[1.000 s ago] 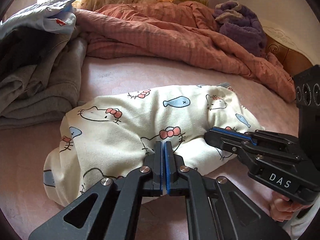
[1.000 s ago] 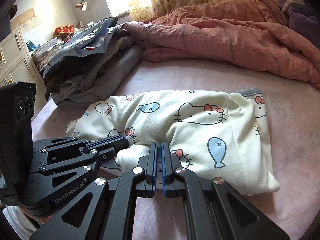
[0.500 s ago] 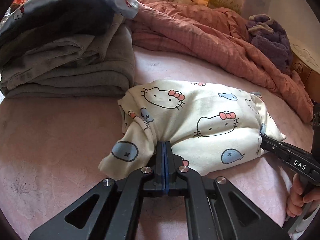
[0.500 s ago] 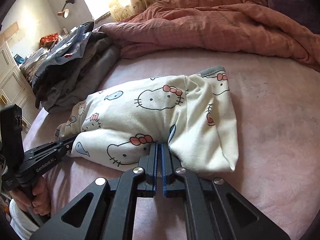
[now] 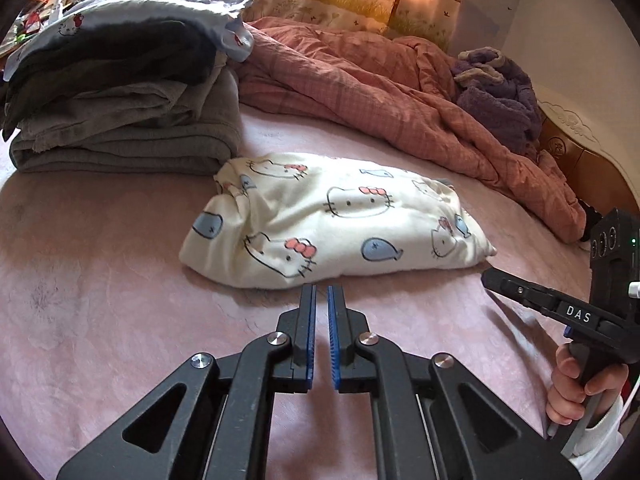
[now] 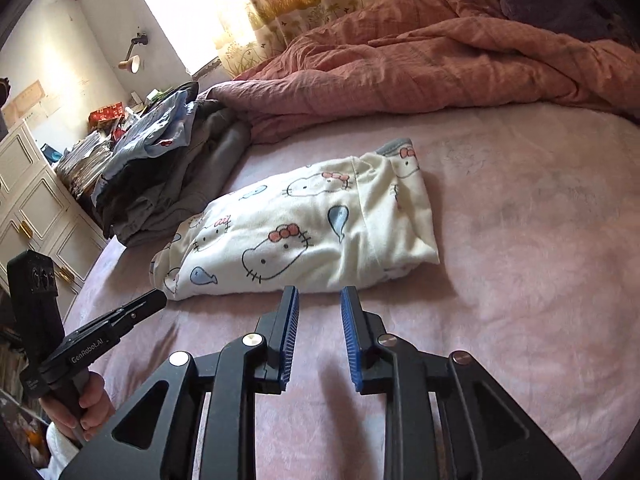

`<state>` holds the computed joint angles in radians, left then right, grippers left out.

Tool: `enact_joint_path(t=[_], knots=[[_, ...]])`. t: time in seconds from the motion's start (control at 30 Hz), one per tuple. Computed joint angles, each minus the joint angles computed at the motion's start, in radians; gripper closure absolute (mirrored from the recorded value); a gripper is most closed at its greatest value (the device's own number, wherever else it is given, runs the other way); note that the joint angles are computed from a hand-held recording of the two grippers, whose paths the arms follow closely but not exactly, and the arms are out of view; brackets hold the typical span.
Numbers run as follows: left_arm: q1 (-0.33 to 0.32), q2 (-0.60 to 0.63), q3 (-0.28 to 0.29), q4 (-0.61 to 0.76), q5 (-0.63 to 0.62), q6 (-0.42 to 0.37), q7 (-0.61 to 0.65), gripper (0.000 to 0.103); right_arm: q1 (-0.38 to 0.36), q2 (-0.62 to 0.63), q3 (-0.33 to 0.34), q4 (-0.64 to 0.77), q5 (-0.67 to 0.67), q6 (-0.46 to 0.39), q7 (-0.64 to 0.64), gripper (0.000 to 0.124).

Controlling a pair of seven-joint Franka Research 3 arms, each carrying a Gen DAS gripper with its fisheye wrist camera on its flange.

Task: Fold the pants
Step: 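Open both tools and push them under the folded pants bundle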

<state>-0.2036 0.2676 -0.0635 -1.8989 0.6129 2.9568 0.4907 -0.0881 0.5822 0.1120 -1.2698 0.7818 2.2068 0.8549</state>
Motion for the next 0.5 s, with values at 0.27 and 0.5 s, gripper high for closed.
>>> enact_joint_path(t=[0.27, 0.5], knots=[[0.030, -0.001, -0.091, -0.027, -0.212, -0.001, 0.131, 0.056, -0.017, -0.066, 0.001, -0.098, 0.070, -0.040, -0.001, 0.048], [0.117, 0.067, -0.185, 0.022, -0.449, 0.064, 0.226, 0.036, -0.008, 0.032, -0.005, 0.051, 0.065, -0.128, 0.149, 0.041]])
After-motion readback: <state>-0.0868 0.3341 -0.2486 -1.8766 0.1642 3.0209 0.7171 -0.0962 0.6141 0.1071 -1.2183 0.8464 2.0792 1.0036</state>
